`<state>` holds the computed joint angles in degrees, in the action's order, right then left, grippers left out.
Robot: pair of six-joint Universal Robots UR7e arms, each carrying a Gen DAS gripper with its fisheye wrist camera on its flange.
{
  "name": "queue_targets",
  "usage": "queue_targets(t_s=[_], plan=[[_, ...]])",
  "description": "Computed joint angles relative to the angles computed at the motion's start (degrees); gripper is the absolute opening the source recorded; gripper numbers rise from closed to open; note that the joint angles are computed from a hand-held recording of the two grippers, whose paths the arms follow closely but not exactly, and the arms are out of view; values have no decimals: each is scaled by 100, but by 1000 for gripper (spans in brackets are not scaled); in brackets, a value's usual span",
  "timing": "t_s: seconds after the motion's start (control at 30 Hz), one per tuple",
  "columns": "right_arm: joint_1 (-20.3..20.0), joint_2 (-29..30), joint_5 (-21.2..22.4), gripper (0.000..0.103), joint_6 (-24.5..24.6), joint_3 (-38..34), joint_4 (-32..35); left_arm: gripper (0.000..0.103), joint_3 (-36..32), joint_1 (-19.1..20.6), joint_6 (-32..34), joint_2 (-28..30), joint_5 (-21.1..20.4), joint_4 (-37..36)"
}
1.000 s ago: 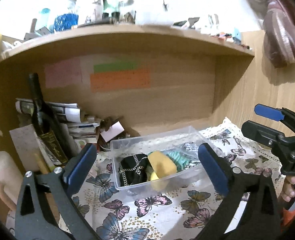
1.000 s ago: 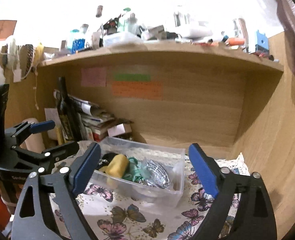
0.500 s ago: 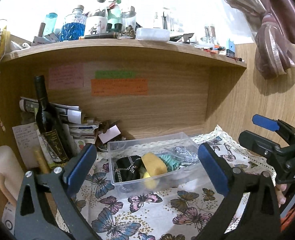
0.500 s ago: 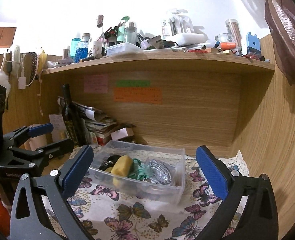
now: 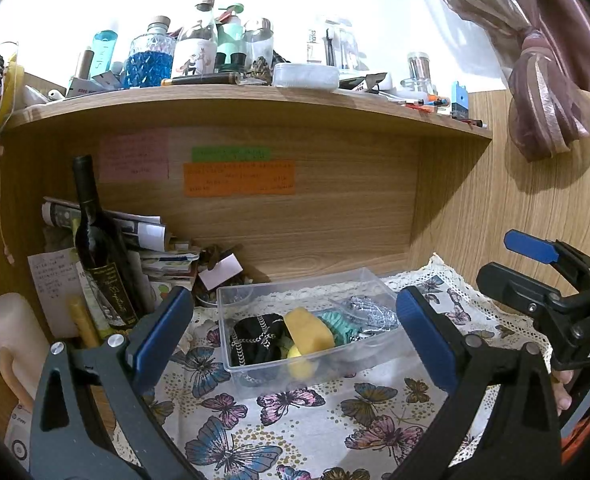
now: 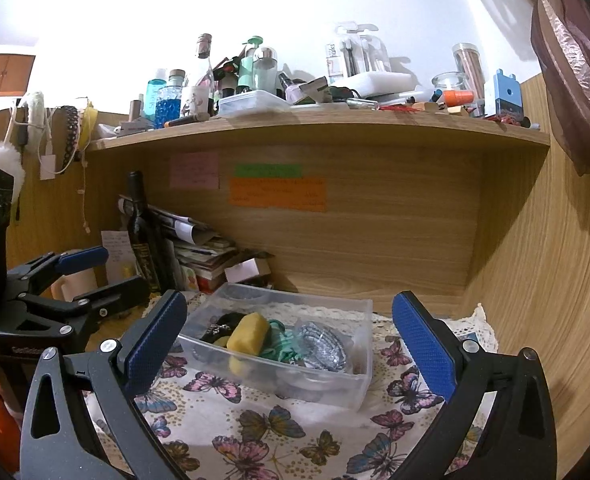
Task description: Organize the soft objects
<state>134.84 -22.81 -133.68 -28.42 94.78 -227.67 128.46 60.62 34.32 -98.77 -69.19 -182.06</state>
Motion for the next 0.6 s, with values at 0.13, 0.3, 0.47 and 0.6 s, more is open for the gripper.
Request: queue_targets(t_s=[0.13,0.3,0.47,0.6], plan=[[7,3,3,103,22,2,7,103,10,-1,-36,-7,7,4],[7,-2,0,103,28,10,7,103,5,11,-27,-2,-12,-5],[-6,-20,25,103,40,30,15,103,16,6,-39,4,2,-40],[-6,-24,34,103,55,38,17,103,9,18,-43,4,-16,-38]])
